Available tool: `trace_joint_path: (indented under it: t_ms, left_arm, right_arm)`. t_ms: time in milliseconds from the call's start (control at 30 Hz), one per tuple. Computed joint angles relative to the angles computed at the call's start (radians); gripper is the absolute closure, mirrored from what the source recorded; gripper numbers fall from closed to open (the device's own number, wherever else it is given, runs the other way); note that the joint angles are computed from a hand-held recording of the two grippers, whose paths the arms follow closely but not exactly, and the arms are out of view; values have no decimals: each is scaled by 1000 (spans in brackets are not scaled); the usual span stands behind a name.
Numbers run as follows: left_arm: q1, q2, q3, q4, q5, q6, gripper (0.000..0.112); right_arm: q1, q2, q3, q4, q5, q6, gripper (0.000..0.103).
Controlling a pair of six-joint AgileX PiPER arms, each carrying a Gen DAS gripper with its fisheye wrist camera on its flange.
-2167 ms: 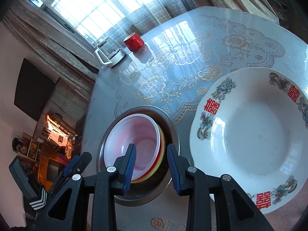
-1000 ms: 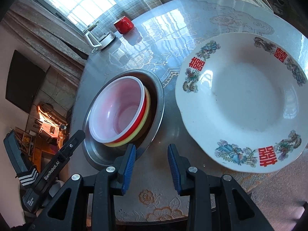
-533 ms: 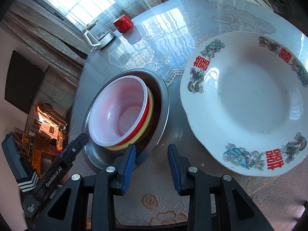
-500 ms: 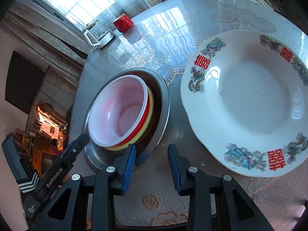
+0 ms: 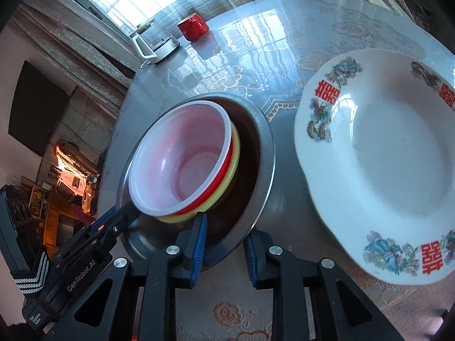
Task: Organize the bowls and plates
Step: 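Lift the nested steel bowl with both grippers and carry it toward the plate stack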
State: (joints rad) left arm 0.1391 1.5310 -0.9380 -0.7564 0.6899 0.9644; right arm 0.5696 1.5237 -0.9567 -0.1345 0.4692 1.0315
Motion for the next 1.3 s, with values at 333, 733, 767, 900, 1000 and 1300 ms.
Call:
trace_joint_path:
  t_ms: [333,733,767,900,1000,1300]
  left_arm:
    - [-5,40,-54,56,59,-25,81]
    - [-30,32,-54,131,22,-133,72]
    - [-25,34,-53,127,20,-140,67]
    - [-6,47,-44,123,0,-159,49]
    - [9,42,-31,87,19,-134,53]
    - [-2,-7,21,11,12,-33,85]
  right_arm:
    - [-16,20,6,-25,-28,25,80]
    - [-66,44,14,147,-70,-142,78]
    - [-65,45,14,143,-72,-143,78]
    - [-59,47,15,118,-75,-126,78]
    - [-45,43,17,71,-75,-87,78]
    - [-46,51,21,62,-87,-78,78]
